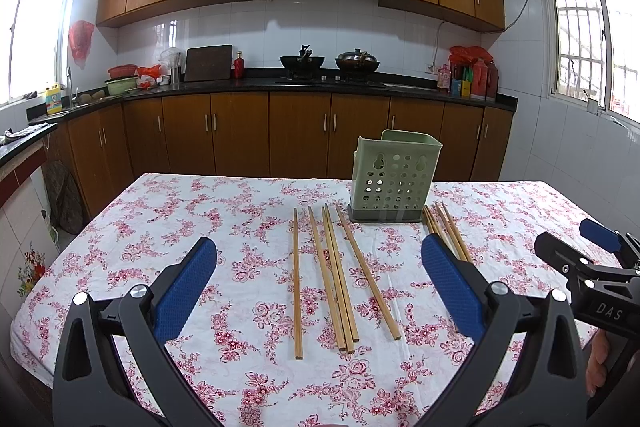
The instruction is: Organize utensils
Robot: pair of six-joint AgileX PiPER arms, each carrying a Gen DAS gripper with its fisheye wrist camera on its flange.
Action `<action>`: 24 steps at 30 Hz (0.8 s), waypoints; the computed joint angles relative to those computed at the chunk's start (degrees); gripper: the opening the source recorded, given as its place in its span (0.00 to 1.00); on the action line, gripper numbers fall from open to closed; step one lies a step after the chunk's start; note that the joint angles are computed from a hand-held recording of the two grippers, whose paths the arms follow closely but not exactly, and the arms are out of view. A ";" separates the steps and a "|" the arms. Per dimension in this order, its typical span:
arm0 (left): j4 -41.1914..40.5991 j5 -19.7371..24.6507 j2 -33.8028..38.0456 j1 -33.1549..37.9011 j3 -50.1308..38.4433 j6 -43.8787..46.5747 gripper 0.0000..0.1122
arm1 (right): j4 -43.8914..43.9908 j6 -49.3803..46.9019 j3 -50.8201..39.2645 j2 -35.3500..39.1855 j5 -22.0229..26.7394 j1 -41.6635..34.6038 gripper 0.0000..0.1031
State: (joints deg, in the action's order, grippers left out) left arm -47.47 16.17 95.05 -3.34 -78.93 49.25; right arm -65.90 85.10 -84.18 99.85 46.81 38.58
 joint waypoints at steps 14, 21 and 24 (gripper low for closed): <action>1.65 -0.24 -0.09 -0.55 0.04 -1.85 0.90 | 0.09 -0.01 0.06 -0.02 -0.04 -0.02 0.96; 2.37 -0.46 -0.15 -0.85 0.10 -2.64 0.90 | -0.05 0.23 0.23 0.09 -0.33 -0.19 0.96; 2.60 -0.50 -0.15 -0.95 0.11 -2.92 0.90 | -0.11 0.38 0.33 0.11 -0.48 -0.27 0.96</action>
